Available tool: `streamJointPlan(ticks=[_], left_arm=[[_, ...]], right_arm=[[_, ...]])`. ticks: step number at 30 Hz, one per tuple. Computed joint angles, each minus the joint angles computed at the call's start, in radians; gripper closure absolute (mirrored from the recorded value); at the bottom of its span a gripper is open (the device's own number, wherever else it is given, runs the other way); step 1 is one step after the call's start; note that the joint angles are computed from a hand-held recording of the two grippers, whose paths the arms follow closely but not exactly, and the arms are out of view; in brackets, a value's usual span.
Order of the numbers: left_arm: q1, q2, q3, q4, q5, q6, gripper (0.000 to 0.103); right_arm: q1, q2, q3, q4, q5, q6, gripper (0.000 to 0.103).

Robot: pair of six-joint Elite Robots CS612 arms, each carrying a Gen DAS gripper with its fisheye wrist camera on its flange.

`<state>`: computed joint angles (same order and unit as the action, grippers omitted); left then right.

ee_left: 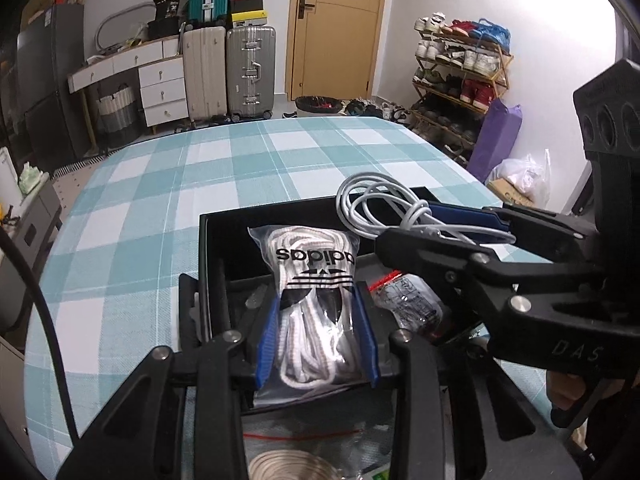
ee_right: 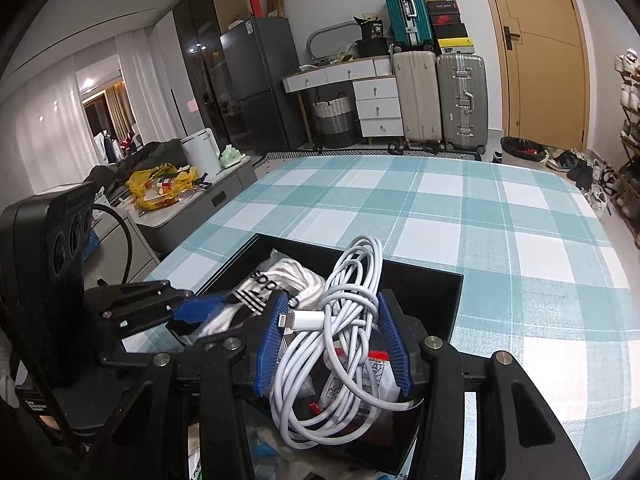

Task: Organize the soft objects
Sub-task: 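Carry the cable and lace bag with both grippers down into the black box, then open both grippers to release the cable and lace bag in the box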

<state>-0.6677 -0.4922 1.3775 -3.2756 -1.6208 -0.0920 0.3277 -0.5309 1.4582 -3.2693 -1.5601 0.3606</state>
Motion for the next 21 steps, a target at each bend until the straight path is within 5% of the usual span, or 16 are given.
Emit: streamJointPlan(ticks=[7,10,13,17,21], left_arm=[[0.004,-0.008,0.011,-0.006,-0.003,-0.001,0.066],[0.005,-0.018,0.026,-0.030,0.013,-0.002,0.046],[0.008,-0.027,0.042,-0.060,0.024,-0.003,0.042],[0.010,-0.038,0.074,-0.119,0.059,-0.025,0.003],[0.017,-0.051,0.106,-0.161,0.048,-0.046,0.000]], right_arm=[[-0.006,-0.008,0.010,0.002,0.036,-0.030,0.053],[-0.003,-0.021,0.033,-0.040,0.012,-0.032,0.037],[0.002,-0.036,0.055,-0.054,-0.017,-0.034,0.025],[0.012,-0.055,0.084,-0.073,-0.067,-0.023,0.008],[0.025,-0.075,0.116,-0.088,-0.114,-0.011,0.001]])
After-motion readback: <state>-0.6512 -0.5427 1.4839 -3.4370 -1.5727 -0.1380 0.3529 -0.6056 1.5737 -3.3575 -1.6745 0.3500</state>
